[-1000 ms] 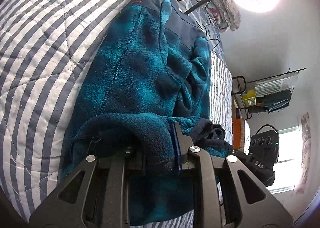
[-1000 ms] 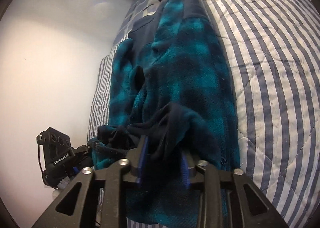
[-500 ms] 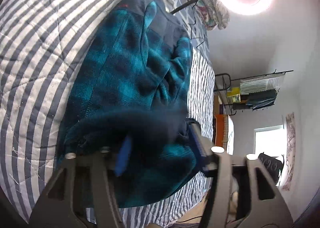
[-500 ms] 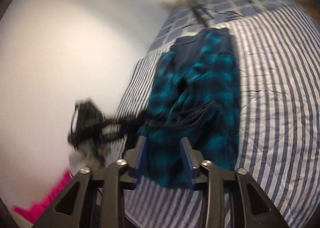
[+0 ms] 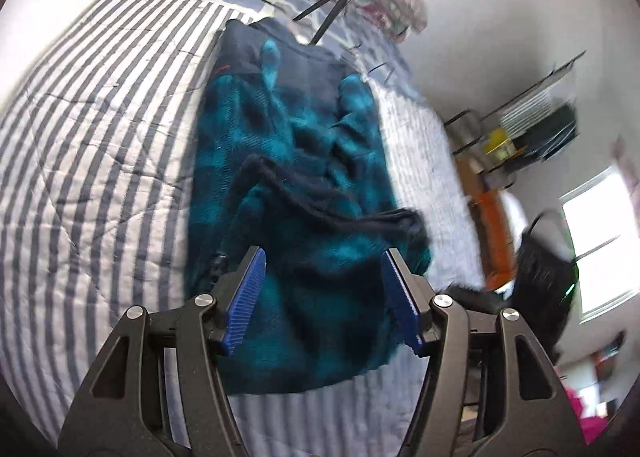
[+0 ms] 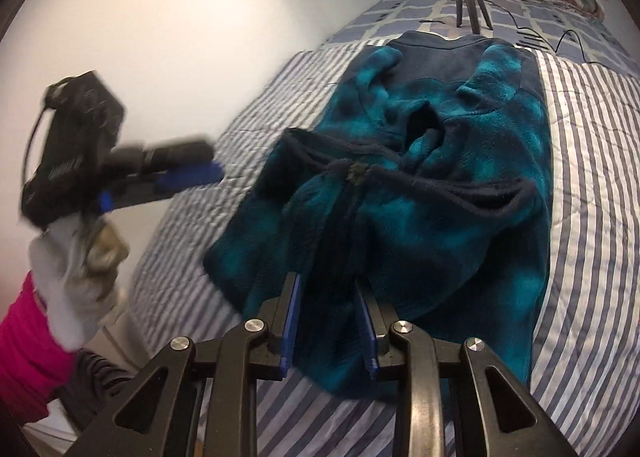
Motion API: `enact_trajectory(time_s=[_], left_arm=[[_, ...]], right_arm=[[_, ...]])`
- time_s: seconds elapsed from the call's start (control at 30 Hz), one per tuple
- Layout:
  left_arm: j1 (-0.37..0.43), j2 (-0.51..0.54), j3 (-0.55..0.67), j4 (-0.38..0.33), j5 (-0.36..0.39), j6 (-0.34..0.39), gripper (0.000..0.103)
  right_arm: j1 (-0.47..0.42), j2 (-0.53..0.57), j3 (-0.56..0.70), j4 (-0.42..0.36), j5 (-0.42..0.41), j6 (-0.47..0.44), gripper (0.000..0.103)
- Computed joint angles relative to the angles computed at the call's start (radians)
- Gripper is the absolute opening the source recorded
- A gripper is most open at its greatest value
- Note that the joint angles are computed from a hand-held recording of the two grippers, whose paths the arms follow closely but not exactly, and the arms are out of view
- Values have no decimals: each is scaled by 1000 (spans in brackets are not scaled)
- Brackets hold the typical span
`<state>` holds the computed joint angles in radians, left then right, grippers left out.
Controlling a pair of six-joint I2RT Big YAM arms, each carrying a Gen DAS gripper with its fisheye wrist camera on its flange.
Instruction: Fold large clothes
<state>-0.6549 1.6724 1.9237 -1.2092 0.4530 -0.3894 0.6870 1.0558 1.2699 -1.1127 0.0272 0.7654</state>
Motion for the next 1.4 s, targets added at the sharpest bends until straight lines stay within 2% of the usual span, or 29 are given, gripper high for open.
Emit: enact_trajectory(time_s=[0.07,0.13,0.2,0.3,0.33,0.37,0.43,0.47,0.5,0.6,0.73,0.77,0.8,0.83,0.87,0.9,0.93,0.97,1.07,1.2,1.3,1.4], left_arm=[[-3,20,2,-4,-29,14,62],[-7,37,9,-5,-105,51,62],[-10,45,6,6,-153,89,62],[-1,50,-6,15,-143,111,62],[-1,50,-8,14,-142,124,62],[-2,51,-7,9,-147,140,62],[-5,50,-8,9,-156,162,62],[-7,53,-5,9,-158,162,62],[-8,56,-1,9,-161,160,62],[-12,66,7,18,-171,150,62],[-27,72,11,27,-192,176,61],[-31,73,11,29,-199,184,57],[-36,74,12,33,-215,191,43],[-40,80,19,25,-223,200,33],[-40,85,25,20,-224,203,17],[-39,88,26,19,-221,201,14],[-35,85,20,27,-213,194,11],[-32,82,16,32,-209,188,10],[-19,51,-11,66,-198,156,8],[-4,48,-21,96,-258,149,8],[6,99,-14,62,-247,132,8],[-5,104,-21,68,-273,169,15]], right_arm=[[-36,33,-2,18,-18,3,28],[-57,67,-2,11,-23,-8,26],[-81,73,-28,29,-69,15,25],[-94,6,-55,62,-120,21,29],[-90,-32,-64,68,-120,12,34],[-83,-63,-63,50,-96,-6,41],[-62,-115,-53,-25,21,-27,52],[-61,-136,-54,-61,72,-22,56],[-78,-155,-61,-92,98,-10,56],[-173,-198,-114,-83,62,32,56],[-227,-177,-144,-57,36,6,57],[-228,-166,-141,-53,40,-3,56],[-227,-152,-137,-45,44,-9,54],[-218,-144,-135,-42,45,-23,45],[-210,-133,-128,-45,46,-35,32],[-192,-123,-117,-59,70,-41,29],[-174,-119,-107,-71,99,-48,21],[-163,-107,-96,-74,112,-49,11],[-141,-122,-67,-112,156,-31,6],[-148,-106,-41,-197,242,-25,5],[-194,-90,-90,-171,177,-4,4],[-183,-70,-90,-174,191,-24,6]])
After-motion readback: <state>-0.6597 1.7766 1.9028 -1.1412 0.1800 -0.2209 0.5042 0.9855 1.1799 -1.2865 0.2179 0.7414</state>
